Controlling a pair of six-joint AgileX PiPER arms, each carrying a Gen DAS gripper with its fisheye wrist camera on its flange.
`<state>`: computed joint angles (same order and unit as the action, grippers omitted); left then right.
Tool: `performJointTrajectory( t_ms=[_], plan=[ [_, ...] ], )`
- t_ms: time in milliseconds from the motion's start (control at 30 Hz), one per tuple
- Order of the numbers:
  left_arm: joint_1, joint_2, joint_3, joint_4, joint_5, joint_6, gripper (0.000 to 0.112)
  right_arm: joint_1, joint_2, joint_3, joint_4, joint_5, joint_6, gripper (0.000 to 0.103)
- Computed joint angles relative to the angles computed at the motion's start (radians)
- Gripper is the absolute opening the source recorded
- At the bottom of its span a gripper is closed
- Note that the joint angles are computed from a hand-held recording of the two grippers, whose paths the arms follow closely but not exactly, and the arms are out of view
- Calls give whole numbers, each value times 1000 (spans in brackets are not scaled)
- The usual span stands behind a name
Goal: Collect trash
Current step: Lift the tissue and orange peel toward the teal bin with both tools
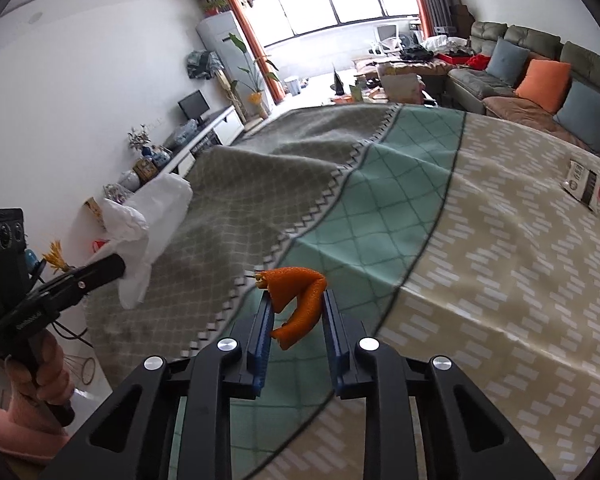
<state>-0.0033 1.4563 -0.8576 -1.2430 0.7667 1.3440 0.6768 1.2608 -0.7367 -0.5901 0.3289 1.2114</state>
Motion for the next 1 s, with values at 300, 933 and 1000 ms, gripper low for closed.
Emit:
performJointTrajectory(
  t_ms=[300,933,1000],
  plan=[
    [73,-60,35,1,31,15,7,52,45,-71,-78,-46,43,24],
    [255,-135,57,16,123,26,7,110,193,-222,18,-98,-98,24],
    [266,-139,56,17,129,24,7,112,207,-239,44,-101,-132,24]
  ],
)
